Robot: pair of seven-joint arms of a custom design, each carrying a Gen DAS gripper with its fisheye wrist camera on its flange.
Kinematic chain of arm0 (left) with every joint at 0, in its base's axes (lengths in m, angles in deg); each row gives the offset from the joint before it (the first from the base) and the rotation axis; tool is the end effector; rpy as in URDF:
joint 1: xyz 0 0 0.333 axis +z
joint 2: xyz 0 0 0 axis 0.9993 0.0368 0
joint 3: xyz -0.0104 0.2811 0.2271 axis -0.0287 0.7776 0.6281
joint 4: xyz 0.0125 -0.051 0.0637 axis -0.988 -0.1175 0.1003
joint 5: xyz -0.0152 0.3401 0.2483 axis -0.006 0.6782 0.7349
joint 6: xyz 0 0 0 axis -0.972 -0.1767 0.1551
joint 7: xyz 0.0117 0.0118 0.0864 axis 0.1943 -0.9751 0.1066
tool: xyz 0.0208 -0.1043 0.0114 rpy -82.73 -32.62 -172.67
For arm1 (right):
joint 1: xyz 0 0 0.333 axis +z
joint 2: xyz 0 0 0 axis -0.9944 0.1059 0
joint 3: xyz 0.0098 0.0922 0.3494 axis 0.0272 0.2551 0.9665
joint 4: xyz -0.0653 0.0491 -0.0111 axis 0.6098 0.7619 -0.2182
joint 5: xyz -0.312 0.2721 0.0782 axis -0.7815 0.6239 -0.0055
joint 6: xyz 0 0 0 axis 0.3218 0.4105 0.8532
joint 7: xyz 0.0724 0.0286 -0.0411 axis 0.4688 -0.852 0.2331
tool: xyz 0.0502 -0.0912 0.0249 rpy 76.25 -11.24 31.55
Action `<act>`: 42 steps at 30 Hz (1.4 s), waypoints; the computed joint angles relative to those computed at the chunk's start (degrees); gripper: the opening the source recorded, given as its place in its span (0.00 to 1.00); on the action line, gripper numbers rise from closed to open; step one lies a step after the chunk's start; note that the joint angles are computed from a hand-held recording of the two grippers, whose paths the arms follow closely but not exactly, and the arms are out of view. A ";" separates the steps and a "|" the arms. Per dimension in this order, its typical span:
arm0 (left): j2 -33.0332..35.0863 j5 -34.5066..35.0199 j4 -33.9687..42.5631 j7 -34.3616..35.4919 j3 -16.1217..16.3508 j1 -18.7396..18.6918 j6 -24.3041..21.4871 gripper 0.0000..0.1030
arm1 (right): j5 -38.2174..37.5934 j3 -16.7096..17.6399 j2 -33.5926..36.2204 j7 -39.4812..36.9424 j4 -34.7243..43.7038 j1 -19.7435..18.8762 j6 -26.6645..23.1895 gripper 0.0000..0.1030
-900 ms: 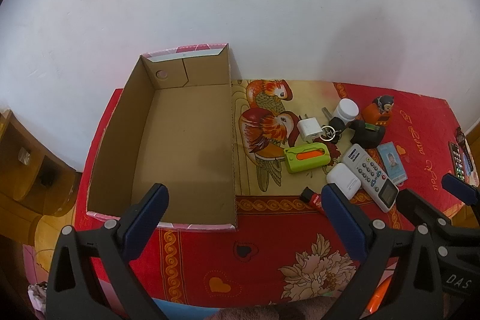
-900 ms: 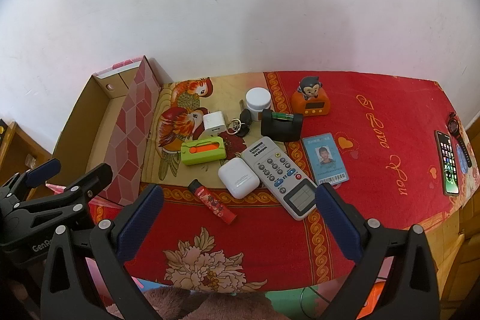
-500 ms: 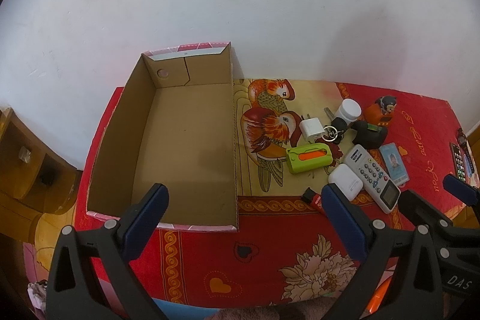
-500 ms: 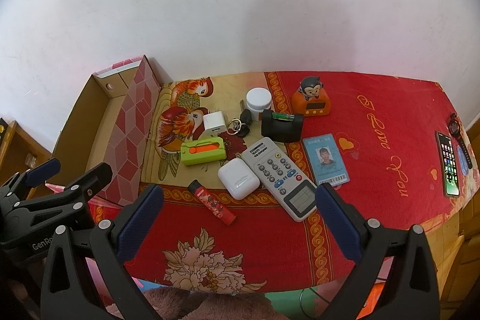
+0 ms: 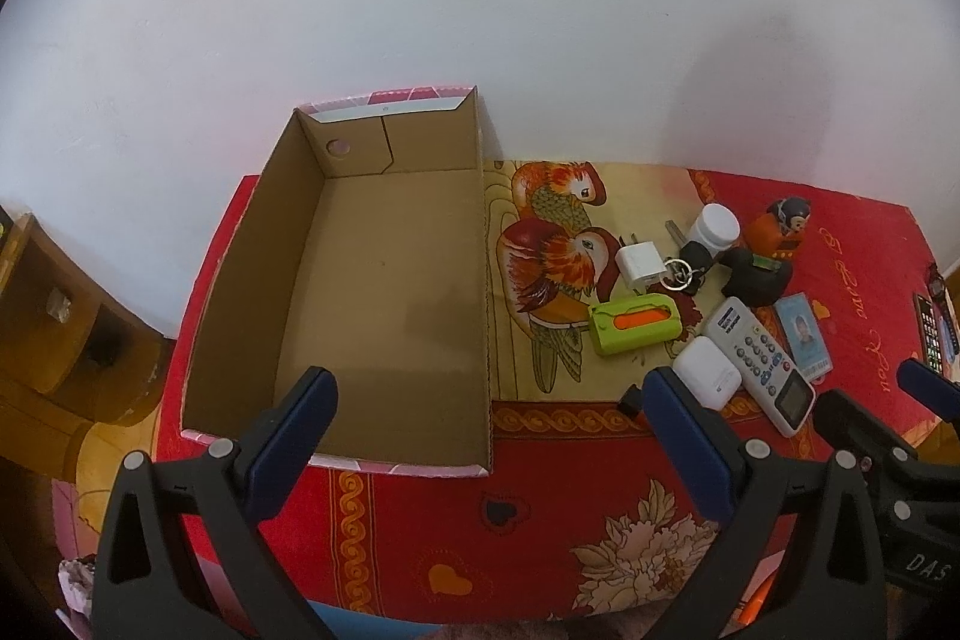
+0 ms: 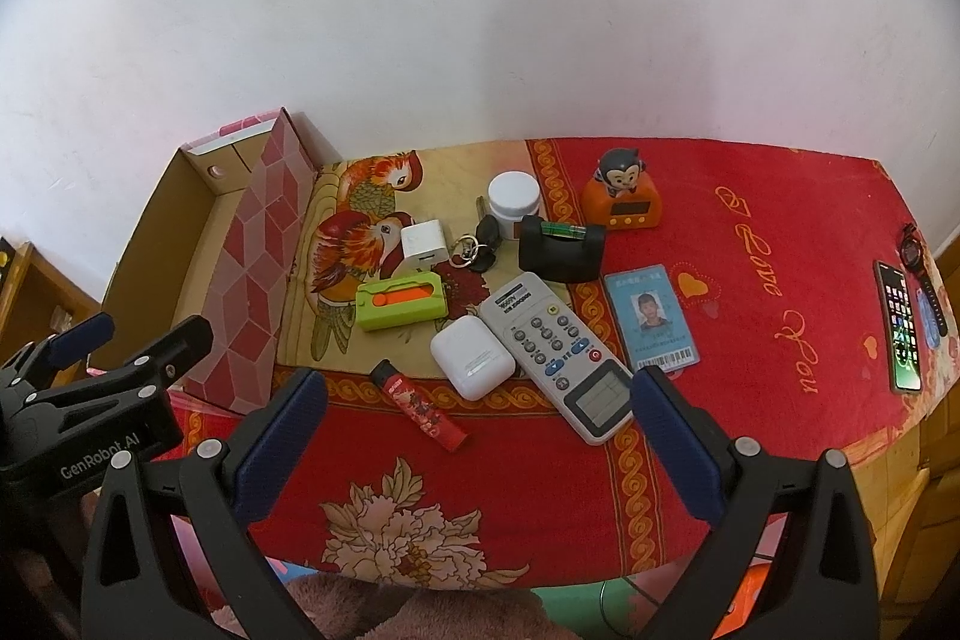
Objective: Organize objects
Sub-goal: 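Move the left tool toward the side wall of the cardboard box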
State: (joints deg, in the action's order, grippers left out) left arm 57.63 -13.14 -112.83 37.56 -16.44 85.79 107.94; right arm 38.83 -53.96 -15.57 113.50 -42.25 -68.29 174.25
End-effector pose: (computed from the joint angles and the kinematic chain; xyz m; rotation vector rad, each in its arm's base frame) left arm 0.6228 -0.1120 0.4561 -1.6012 2.1731 -0.6793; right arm 0.5507 0.2107 0.4698 -1.5530 2.2030 -0.5737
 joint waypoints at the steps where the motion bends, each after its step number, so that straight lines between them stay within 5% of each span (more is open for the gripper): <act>1: -0.04 -0.19 -0.02 0.16 -0.05 0.03 -0.03 1.00 | 0.02 -0.01 0.02 -0.04 0.02 0.01 0.01 1.00; 35: 3.58 3.54 4.37 -3.09 1.03 1.68 0.02 1.00 | 1.87 -1.46 3.95 -1.91 4.42 1.02 -1.35 1.00; 42: 7.29 17.86 7.94 -14.70 7.79 -1.08 2.27 1.00 | 1.93 -2.16 5.58 -1.75 4.96 1.07 -1.36 1.00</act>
